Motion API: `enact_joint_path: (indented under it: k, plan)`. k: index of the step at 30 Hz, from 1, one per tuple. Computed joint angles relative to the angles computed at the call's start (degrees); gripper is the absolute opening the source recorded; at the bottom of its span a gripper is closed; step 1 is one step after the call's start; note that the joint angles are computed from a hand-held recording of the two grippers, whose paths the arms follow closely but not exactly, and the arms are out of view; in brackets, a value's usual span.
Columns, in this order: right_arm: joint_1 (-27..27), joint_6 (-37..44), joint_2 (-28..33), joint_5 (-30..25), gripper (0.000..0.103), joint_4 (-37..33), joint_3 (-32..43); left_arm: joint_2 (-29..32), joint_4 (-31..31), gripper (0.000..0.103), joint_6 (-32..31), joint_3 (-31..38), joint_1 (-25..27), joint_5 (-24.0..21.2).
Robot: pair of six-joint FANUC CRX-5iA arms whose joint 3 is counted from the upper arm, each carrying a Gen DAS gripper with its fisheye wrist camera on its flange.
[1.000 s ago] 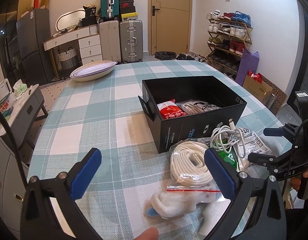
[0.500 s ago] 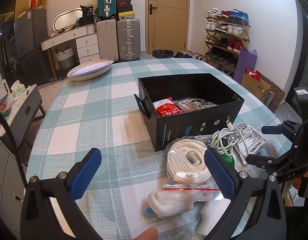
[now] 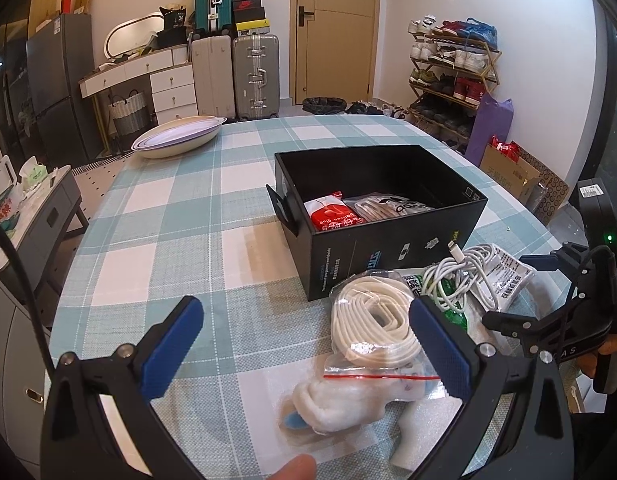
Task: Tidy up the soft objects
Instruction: 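Reach the right gripper to the white medicine packet and grasp it, then lift the medicine packet with the right gripper while the left grasps the clear bag of white cord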
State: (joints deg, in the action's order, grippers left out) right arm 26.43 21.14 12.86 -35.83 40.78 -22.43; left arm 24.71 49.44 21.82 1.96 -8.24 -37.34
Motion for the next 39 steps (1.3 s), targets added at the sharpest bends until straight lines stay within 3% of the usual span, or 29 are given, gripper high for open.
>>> enact_joint_path:
  k: [7,10,14,17,28,29,30,34,39]
  plan:
    - [-0.27,-0.87,0.80,0.17,0.102,1.54,0.51,0.06,-0.21,0.103,-0.10,0.04,0.12,-0.43]
    - [-0.30,-0.86,0.62,1.51,0.098,1.33,0.22,0.10,-0.47,0.103,0.08,0.13,0.14,-0.55]
    - [-0.20,0.20,-0.33,3.26,0.076,0.69,-0.50,0.08,-0.38,0.103,-0.02,0.07,0.12,-0.50]
    - [-0.26,-0.74,-1.05,4.22,0.066,2.07,-1.79,0.09,-0.29,0.103,-0.06,0.09,0.13,-0.56]
    - [-1.43,-9.26,-5.51,9.75,0.045,12.27,-8.96,-0.02,-0.06,0.103,-0.28,-0.06,0.16,-0.66]
    - [-1.68,-10.45,-5.90,10.46,0.038,13.60,-9.66,-0.02,-0.06,0.103,-0.28,-0.06,0.16,-0.66]
    - [-1.83,-11.09,-6.23,10.90,0.017,14.38,-10.14,-0.02,-0.11,0.103,-0.30,-0.04,0.18,-0.70]
    - [-2.84,-17.50,-7.69,12.39,0.009,21.77,-12.89,-0.04,-0.24,0.103,-0.21,0.04,0.24,-0.87]
    - [-3.53,-23.02,-8.70,12.65,0.007,29.15,-14.66,-0.03,-0.29,0.103,-0.13,0.11,0.27,-1.00]
